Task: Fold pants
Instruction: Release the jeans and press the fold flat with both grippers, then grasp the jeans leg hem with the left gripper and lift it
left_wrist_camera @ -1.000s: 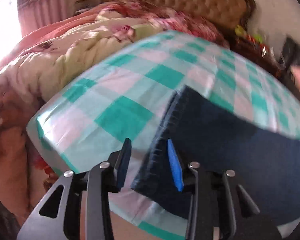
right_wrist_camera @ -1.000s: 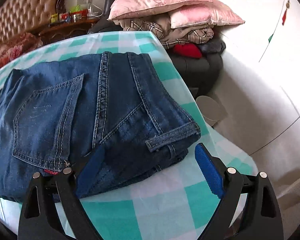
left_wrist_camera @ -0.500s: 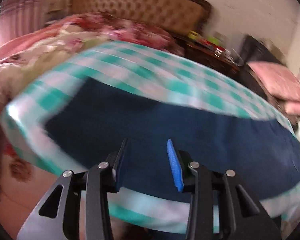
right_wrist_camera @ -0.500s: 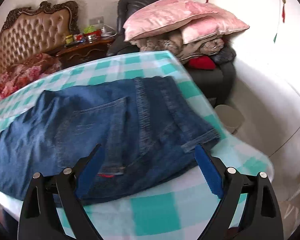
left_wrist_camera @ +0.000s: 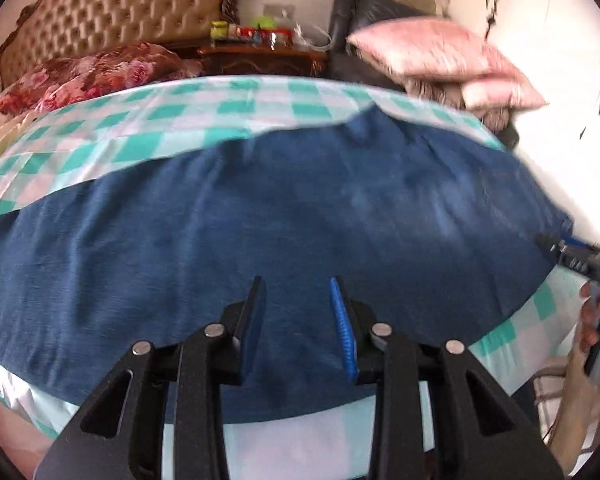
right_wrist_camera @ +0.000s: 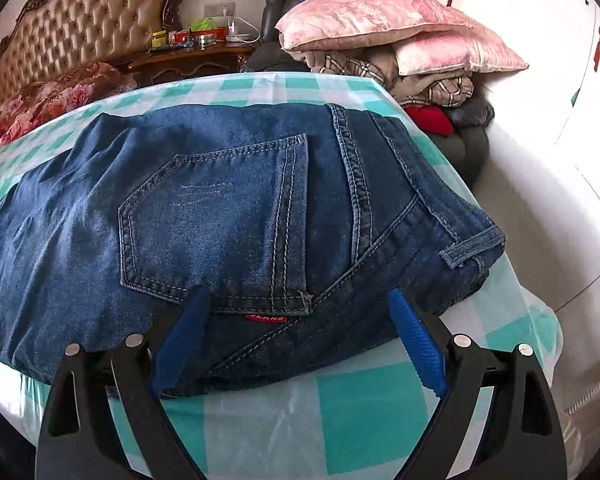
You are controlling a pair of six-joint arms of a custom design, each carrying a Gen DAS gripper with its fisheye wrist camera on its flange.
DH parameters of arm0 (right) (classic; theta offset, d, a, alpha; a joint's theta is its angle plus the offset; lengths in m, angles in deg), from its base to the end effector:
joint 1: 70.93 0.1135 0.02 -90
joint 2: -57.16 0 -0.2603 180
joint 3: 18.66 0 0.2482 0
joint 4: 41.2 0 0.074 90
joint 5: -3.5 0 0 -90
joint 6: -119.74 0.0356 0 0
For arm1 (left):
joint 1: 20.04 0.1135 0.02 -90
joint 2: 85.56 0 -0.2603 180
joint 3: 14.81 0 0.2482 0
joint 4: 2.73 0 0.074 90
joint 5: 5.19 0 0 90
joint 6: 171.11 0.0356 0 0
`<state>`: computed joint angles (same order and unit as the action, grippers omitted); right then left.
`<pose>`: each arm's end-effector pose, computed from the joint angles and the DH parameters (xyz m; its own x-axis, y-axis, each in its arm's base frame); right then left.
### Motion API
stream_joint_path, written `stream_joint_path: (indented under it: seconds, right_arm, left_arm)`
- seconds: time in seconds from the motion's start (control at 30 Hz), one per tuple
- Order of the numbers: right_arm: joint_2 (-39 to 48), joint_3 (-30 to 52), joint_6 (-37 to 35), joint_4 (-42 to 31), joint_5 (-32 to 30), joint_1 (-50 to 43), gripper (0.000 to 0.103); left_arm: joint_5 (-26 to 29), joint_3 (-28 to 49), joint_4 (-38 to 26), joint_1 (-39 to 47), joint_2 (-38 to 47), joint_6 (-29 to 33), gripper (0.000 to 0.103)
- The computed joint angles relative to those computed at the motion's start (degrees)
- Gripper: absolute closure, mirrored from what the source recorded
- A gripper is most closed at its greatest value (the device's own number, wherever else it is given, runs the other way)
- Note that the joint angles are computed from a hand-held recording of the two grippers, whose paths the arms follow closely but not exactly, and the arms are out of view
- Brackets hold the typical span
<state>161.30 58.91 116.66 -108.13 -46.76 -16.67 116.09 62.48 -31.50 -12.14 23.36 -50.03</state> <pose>0.1933 0.2297 0.1537 -0.6773 0.3733 -0.6339 0.5474 0.8314 -0.0952 0.3664 0.0322 0.1388 -0.6671 0.3529 -0.6561 0.5616 0.8169 -0.1317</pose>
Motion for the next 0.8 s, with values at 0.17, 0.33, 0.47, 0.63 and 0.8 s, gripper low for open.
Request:
stream_joint_path:
  seconds: [0.17,0.33,0.47,0.63,0.8]
  right_arm:
    - [-0.60,-0.06,-0.08,-0.12,-0.88,-0.30,0.016]
    - [-1.27,0.03,0.45,-0.44,-2.63,-0.69,0.015]
    - [-1.12,2.47,3.89,-4.33,-2.80,0.15,0.015]
    - [0.43,11.52,-2.90,-2.52,3.44,4.47,0.016]
    - [11.37,25.39,-14.69,-0.31,1.87,5.13,0.034]
  left_arm:
    - [-6.96,-5.81,6.03,-4.02,-1.74,-0.65,0.068]
    - [-7.67,-5.63,6.60,-3.80,-1.38,-0.99,0.068]
    - [-6.57,-6.91,7.88,-2.69,-2.07,-1.74,0.068]
    - [-6.12,-8.99,9.99,-2.31,-3.20,-1.75,0.067]
    - [-7.16,-11.31,13.90,-1.81,-3.77,-4.09,0.050]
